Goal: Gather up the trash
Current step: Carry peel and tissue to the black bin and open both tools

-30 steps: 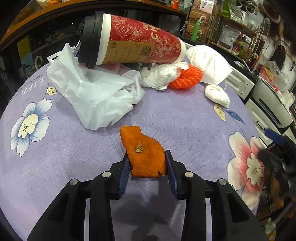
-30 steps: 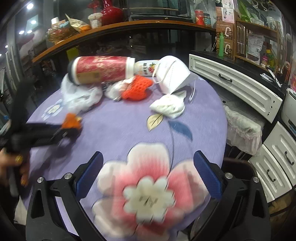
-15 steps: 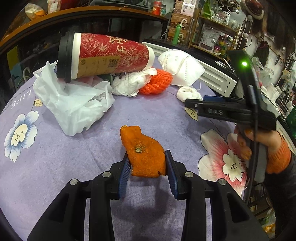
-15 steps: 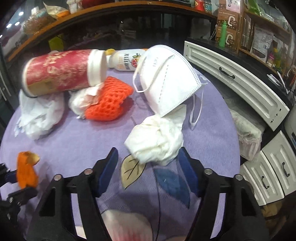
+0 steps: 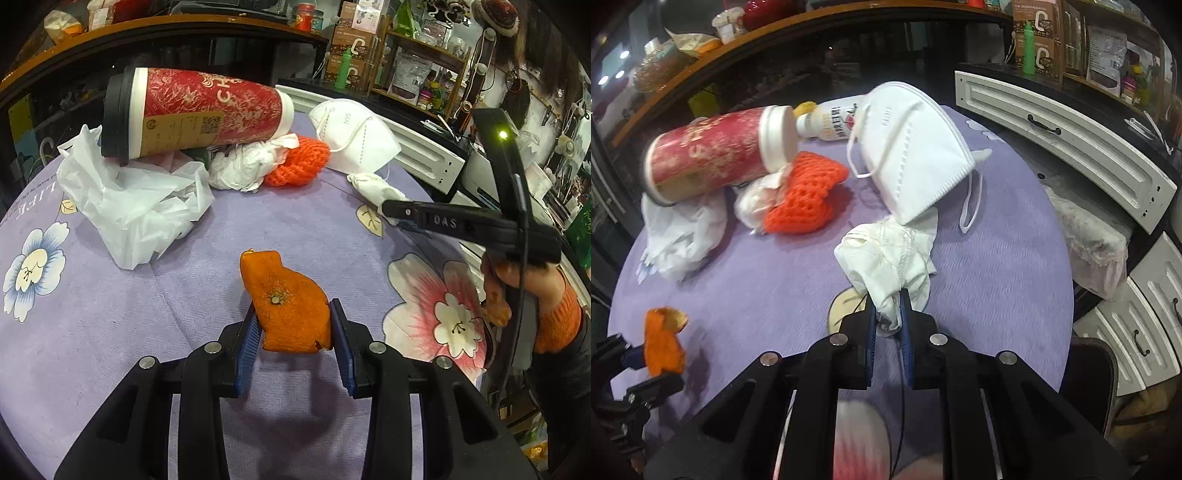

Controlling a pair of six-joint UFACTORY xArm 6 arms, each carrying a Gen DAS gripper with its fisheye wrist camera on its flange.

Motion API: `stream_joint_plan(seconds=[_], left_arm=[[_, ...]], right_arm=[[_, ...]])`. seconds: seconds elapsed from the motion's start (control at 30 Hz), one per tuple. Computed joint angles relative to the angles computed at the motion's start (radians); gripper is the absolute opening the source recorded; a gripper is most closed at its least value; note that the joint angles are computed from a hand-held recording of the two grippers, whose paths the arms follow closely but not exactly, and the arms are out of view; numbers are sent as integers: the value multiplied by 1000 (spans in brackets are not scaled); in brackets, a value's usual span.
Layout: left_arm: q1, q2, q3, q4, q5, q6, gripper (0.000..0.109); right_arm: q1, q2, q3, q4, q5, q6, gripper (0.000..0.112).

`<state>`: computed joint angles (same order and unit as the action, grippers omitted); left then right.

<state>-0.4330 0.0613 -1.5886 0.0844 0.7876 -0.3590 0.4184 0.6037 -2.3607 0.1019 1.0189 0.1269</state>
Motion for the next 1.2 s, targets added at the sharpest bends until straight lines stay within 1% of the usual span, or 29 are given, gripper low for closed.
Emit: stream_joint_plan(seconds=[0.2,0.23,0.4,0.53,0.6,0.77,0.93,1.0,1.07,1.13,1.2], left_arm=[[-29,-13,19,10,-28,-11,37],[-34,-15,22,10,-34,-11,37],[-71,-18,30,10,-75,-6,37],[-110,-3,14,3,-95,8,37],[-127,9,2,-9,-107,27,37],[-173,71,-70,-40,-109,84,37],[-217,163,-181,-94,-95,154,37],[-234,206,-236,-125,-83,187,37],[-248,245,-287,-145,-72,209,37],[-263,303,-365,-165,-42,231,37],[-277,372,-463,-187,1,255,37]], right_arm=[[12,-288,439,23,-213,-46,12],[12,-327,493,27,-239,-48,12],[21,-504,727,-8,-361,-45,12],[17,-617,870,-17,-417,-25,12],[13,-683,955,-47,-448,5,12],[-20,-813,1108,-126,-485,83,12],[-91,-904,1219,-191,-469,155,12],[-123,-920,1253,-219,-456,193,12],[-153,-915,1272,-193,-440,187,12],[-181,-897,1289,-187,-431,202,12],[-206,-874,1305,-152,-428,195,12]])
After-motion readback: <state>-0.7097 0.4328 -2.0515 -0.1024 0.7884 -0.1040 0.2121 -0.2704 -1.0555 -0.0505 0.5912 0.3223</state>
